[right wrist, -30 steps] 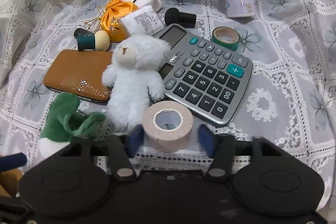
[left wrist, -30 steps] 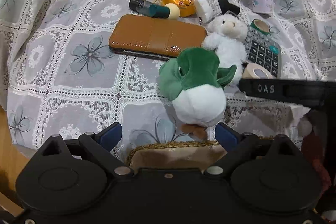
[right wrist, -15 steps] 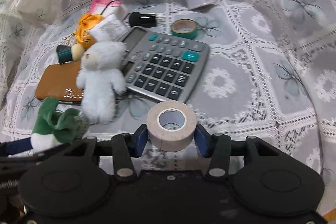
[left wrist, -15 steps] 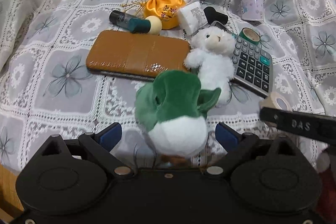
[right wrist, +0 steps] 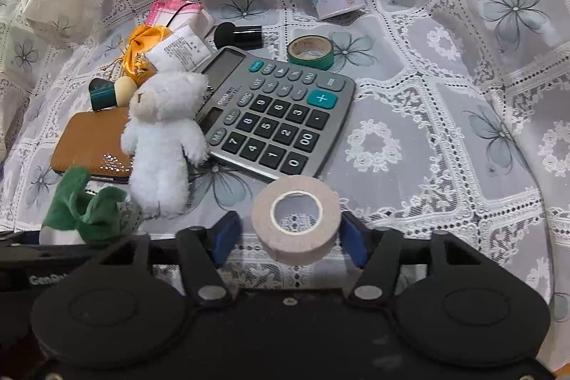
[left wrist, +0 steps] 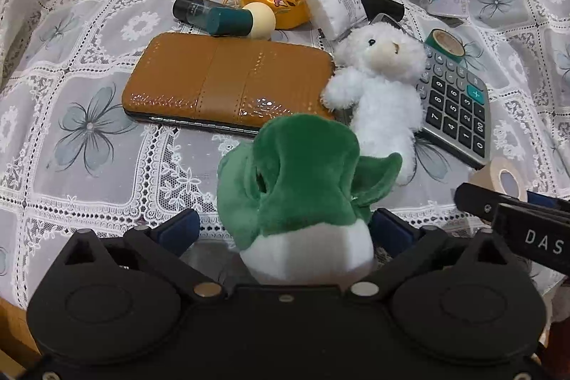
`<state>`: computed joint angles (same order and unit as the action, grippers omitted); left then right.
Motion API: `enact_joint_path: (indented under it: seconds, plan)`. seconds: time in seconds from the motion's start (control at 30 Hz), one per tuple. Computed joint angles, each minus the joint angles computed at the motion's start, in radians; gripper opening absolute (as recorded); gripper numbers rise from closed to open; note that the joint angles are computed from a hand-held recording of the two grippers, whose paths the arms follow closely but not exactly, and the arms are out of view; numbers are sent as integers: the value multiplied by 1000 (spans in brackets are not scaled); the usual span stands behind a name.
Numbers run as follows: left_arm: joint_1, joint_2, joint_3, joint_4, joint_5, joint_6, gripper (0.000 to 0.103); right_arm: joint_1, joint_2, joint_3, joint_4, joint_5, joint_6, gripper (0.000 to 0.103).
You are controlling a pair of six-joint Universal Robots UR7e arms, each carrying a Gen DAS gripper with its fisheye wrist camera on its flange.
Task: Organize soft objects
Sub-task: 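Close the left tool on the green plush while the right tool grips the beige tape roll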
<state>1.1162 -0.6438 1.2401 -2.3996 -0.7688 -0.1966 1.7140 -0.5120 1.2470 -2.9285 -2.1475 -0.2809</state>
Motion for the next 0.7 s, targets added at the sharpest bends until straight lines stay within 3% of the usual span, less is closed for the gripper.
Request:
enact_joint_path:
  seconds: [0.17,0.53,0.63,0.7]
  plan:
    - [5,-3,12,-40,-10,20,100,8,21,-10,-26,-28,-25,68]
    - [5,-8,24,-62,-19,29,98,1,10,5,-35,0,-22,73]
    - [1,-13,28,-60,-7,16,88,1,9,6,-31,2,-23,72]
    - [-4,-20,40,-85,-5,28,76,3,9,6,-36,-13,-20,62]
